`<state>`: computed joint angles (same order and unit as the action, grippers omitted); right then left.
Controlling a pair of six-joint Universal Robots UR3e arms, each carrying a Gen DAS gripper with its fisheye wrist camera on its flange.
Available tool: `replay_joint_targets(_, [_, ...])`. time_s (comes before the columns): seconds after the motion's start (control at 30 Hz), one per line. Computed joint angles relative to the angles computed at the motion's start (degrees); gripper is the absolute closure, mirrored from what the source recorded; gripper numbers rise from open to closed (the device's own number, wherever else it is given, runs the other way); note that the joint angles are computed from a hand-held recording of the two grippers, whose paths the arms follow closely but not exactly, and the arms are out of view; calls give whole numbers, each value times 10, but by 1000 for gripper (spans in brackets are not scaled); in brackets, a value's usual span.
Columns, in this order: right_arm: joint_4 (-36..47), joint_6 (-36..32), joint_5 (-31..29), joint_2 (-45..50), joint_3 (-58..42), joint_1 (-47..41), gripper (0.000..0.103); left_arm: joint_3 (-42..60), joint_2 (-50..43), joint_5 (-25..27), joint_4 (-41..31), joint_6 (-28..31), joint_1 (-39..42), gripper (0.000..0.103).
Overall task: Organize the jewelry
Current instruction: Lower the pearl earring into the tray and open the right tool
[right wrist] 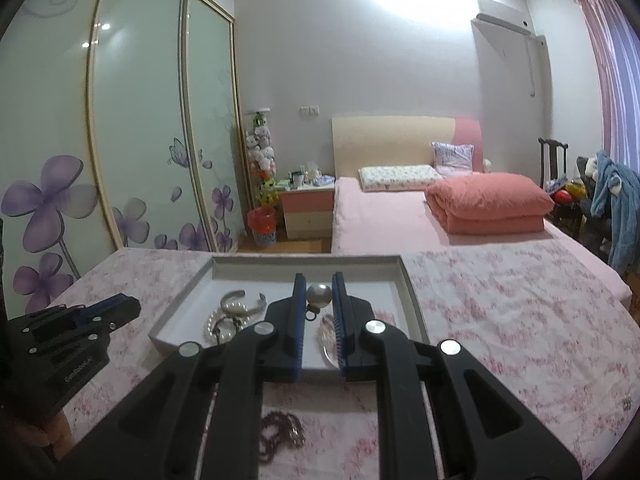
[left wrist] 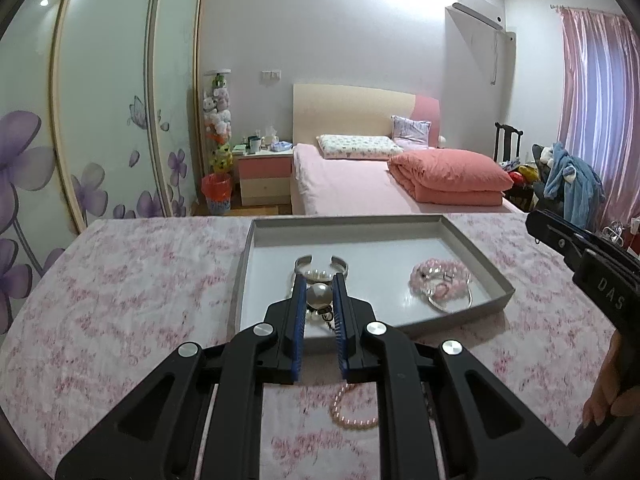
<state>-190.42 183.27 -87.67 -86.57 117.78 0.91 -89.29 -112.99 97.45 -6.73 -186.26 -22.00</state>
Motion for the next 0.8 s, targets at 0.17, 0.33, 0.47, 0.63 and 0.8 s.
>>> replay_joint_targets(0.17, [-14,-5,-13,48,-44,11,89,58,-38,1,-13,0,0,89])
replay_joint_targets(0.33, [6,-2,-9,101,-101,7,89,115,-80,-3,-36,3,5,89])
replay_joint_targets(0.47, [27,5,0,135,-138,1,89,162,-113,-15,-62,0,11,89])
replay_joint_targets(0.63, [58,19,18,172,-182,-11,89,221,-155,-25,-97,1,14,89])
replay_joint_targets(0.8, [90,32,45,207,-220,-26,89,274,-191,-31,-124,7,13,89])
